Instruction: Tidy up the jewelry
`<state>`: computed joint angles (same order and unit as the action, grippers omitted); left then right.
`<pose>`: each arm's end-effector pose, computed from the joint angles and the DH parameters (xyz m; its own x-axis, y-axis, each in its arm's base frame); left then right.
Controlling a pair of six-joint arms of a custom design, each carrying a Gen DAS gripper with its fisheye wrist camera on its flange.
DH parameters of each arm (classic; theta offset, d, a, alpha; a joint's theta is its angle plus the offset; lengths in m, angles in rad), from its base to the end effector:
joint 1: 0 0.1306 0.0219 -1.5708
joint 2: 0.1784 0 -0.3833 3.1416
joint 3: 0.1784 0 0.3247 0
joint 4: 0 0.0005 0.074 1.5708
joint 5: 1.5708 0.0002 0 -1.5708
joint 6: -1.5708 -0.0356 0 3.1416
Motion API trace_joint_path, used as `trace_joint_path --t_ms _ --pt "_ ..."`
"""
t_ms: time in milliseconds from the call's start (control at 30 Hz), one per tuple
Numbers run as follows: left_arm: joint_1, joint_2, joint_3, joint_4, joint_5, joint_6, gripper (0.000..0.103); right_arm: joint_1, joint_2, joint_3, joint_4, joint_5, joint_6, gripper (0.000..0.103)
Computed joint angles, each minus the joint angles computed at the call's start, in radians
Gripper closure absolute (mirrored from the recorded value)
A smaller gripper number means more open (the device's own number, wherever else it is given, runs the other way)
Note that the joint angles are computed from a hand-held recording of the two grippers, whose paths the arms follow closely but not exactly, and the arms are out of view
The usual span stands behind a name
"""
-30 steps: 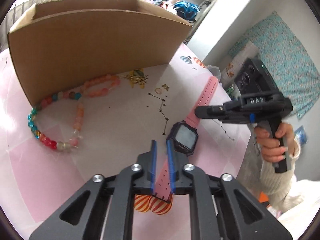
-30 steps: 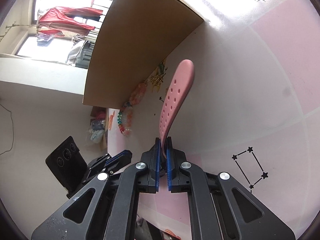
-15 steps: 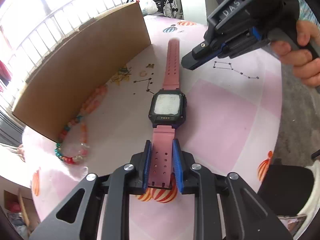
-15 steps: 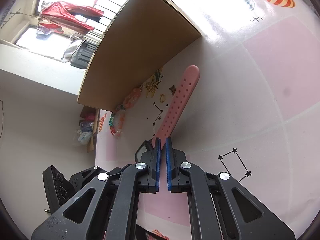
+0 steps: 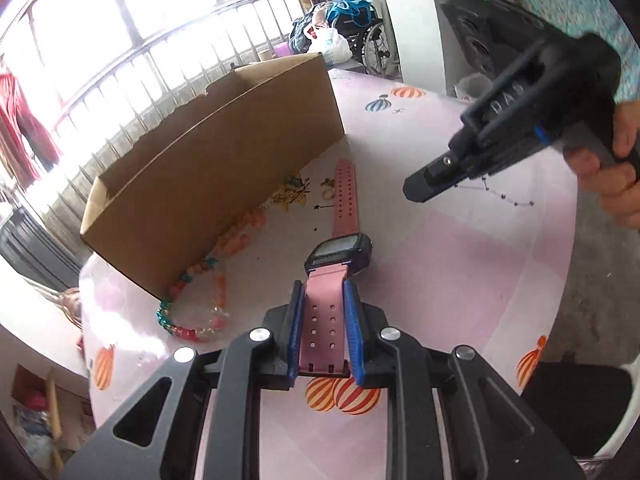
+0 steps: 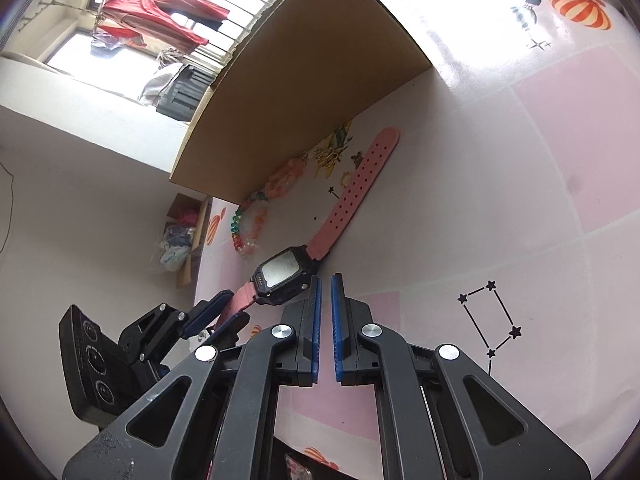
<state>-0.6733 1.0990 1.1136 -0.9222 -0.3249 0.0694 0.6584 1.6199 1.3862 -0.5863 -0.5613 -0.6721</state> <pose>0.2428 -0.1798 0.4172 -0.6449 0.4303 -0.6316 0.3936 0.8954 0.2082 0.3803 0.3175 0.3526 -0.9539 -0.0715 -0.2915 -0.2700 0.6287 0.7293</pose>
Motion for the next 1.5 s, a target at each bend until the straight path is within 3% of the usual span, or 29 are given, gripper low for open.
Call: trace_joint_path --t_ms 167,267,367,467,533,567,733,800,867,967,1067,1133,1167,1200,1267,1333,1500 --pt "0.270 -0.021 -0.014 0.062 0.440 0.162 0.084 0.019 0.021 0.061 -0.028 0.009 0.071 0.096" --pt "0.425 -0.017 -0.059 0.136 0.683 0.303 0.085 0.042 0.058 0.131 -0.071 0.028 0.130 0.096" --pt "0.546 -0.002 -0.119 0.216 0.857 0.455 0.085 0.060 0.105 0.209 -0.117 0.043 0.176 0.096" --pt "0.616 0.030 -0.155 0.259 0.937 0.542 0.085 0.069 0.164 0.292 -0.156 0.041 0.195 0.095" --pt "0.631 0.043 -0.154 0.252 0.939 0.536 0.085 0.077 0.199 0.344 -0.183 0.052 0.213 0.095" --pt "0.621 0.045 -0.139 0.220 0.902 0.502 0.089 0.080 0.217 0.369 -0.199 0.060 0.220 0.095" --pt "0.516 0.027 -0.073 0.120 0.678 0.281 0.086 0.090 0.286 0.450 -0.269 0.116 0.223 0.095" --pt "0.450 0.008 -0.057 0.108 0.552 0.180 0.060 0.086 0.274 0.421 -0.235 0.115 0.198 0.095" --pt "0.362 0.006 -0.036 0.095 0.430 0.087 0.043 0.080 0.251 0.375 -0.194 0.092 0.185 0.094" --pt "0.251 0.061 0.008 0.059 0.281 -0.046 0.039 0.077 0.223 0.335 -0.158 0.108 0.185 0.089" --pt "0.188 0.146 0.040 0.055 0.171 -0.104 0.037 0.073 0.209 0.314 -0.133 0.091 0.177 0.078" --pt "0.181 0.173 0.045 0.084 0.165 -0.098 0.042 0.070 0.204 0.299 -0.118 0.079 0.161 0.073" --pt "0.184 0.186 0.058 0.079 0.182 -0.086 0.058 0.063 0.200 0.287 -0.103 0.051 0.143 0.064" --pt "0.188 0.192 0.066 0.077 0.205 -0.070 0.058 0.052 0.199 0.267 -0.076 -0.008 0.100 0.055" --pt "0.172 0.185 0.046 0.111 0.193 -0.059 0.059 0.030 0.208 0.230 0.005 -0.126 -0.025 0.055" --pt "0.169 0.164 0.013 0.147 0.192 -0.042 0.059 0.026 0.216 0.230 0.008 -0.143 -0.053 0.055" --pt "0.236 0.074 -0.060 0.188 0.403 0.050 0.059 0.026 0.217 0.216 0.039 -0.134 -0.089 0.057"
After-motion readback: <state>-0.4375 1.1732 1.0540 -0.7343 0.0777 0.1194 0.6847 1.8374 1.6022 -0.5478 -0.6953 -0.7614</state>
